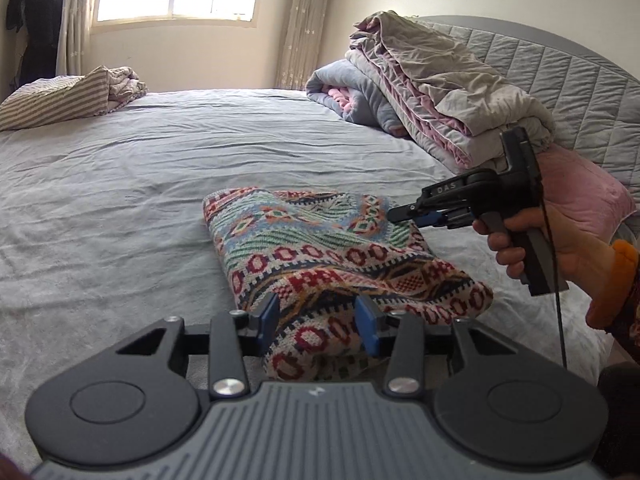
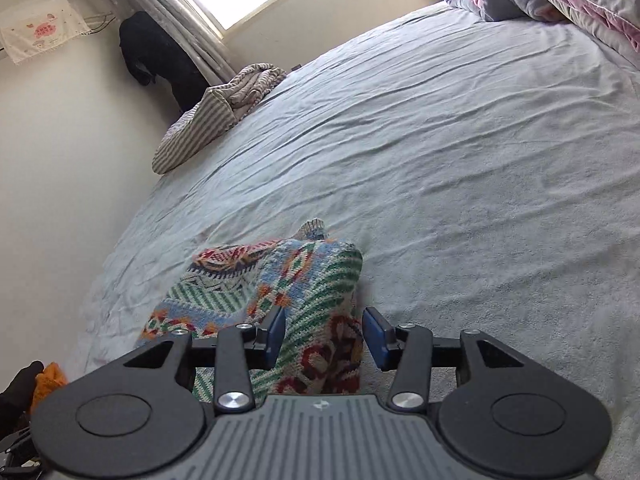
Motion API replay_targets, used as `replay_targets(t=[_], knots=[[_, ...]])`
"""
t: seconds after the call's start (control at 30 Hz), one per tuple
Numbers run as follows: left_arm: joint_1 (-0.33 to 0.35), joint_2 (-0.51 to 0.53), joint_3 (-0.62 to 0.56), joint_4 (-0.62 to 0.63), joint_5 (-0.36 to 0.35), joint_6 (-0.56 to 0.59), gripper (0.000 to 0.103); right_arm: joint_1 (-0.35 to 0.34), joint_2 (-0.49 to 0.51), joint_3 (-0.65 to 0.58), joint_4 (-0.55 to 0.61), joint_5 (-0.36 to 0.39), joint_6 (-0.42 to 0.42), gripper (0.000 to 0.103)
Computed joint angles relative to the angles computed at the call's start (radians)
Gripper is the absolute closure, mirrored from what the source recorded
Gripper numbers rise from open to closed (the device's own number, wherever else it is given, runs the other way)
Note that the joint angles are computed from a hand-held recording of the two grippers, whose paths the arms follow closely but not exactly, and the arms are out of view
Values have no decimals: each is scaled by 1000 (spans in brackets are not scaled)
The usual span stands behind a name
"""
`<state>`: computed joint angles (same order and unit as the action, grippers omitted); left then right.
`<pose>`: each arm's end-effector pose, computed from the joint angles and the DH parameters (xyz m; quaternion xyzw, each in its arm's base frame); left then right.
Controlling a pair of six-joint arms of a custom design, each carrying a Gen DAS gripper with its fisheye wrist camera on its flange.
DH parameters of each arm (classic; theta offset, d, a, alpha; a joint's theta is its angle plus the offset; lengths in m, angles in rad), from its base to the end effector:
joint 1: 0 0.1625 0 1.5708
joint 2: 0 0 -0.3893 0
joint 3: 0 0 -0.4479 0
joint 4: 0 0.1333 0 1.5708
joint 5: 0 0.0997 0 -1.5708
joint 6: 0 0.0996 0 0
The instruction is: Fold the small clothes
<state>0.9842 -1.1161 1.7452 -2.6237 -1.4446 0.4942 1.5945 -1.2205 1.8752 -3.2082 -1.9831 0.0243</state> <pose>-0.2464 -0.6343 0.1996 0.4906 0.8435 -0.2125 0.0519 0.1081 -0.6177 0.2877 -0.0968 -0.8630 0.4660 0.1693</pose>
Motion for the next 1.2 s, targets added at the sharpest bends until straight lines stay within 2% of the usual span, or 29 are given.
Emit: replay_targets(t=[0.03, 0.07, 0.17, 0.27, 0.37, 0.43, 0.5, 0.53, 0.57, 0.6, 0.67, 0.7, 0.73, 0.77, 0.83, 0.93, 1.03, 1.2], knots=[[1, 3, -1, -18, -2, -2, 60, 5, 18, -17, -7, -12, -26, 87], [-1, 18, -10, -46, 9, -21, 60, 13, 31, -25, -31, -24, -66, 93], [-10, 82, -48, -69, 43, -48, 60, 29, 48, -34, -113, -4, -176, 94], [-23, 132, -68, -29, 109, -39, 56, 29, 71, -53, -166, 4, -213, 94], [-25, 128, -30, -45, 125, -13, 47, 13, 111, -105, -105, -110, -199, 95], [-28, 116, 7, -81, 142, 22, 46, 2, 128, -116, -78, -141, -198, 95], [-32, 102, 29, -103, 153, 24, 46, 10, 139, -113, -106, -155, -226, 94], [-32, 95, 27, -95, 150, -6, 45, 19, 133, -106, -114, -159, -224, 90], [-32, 89, 18, -74, 148, -50, 44, 27, 121, -99, -108, -161, -206, 80], [-35, 83, 11, -55, 152, -96, 41, 36, 111, -91, -105, -169, -189, 76], [-45, 64, 20, -53, 174, -161, 37, 60, 82, -59, -130, -176, -191, 54], [-56, 55, 35, -78, 205, -191, 32, 77, 70, -35, -166, -182, -218, 51], [-71, 49, 52, -104, 251, -228, 23, 97, 59, -15, -186, -203, -238, 42], [-88, 44, 67, -123, 297, -264, 19, 116, 53, 1, -205, -232, -247, 33], [-113, 32, 92, -129, 356, -313, 17, 156, 40, 41, -239, -292, -251, 27], [-154, 14, 120, -67, 451, -400, 11, 205, 15, 103, -244, -351, -207, 20], [-192, -17, 163, -41, 517, -478, 5, 250, 18, 146, -288, -415, -202, 15], [-249, -70, 233, 5, 595, -559, 1, 325, 62, 169, -332, -574, -232, 9]])
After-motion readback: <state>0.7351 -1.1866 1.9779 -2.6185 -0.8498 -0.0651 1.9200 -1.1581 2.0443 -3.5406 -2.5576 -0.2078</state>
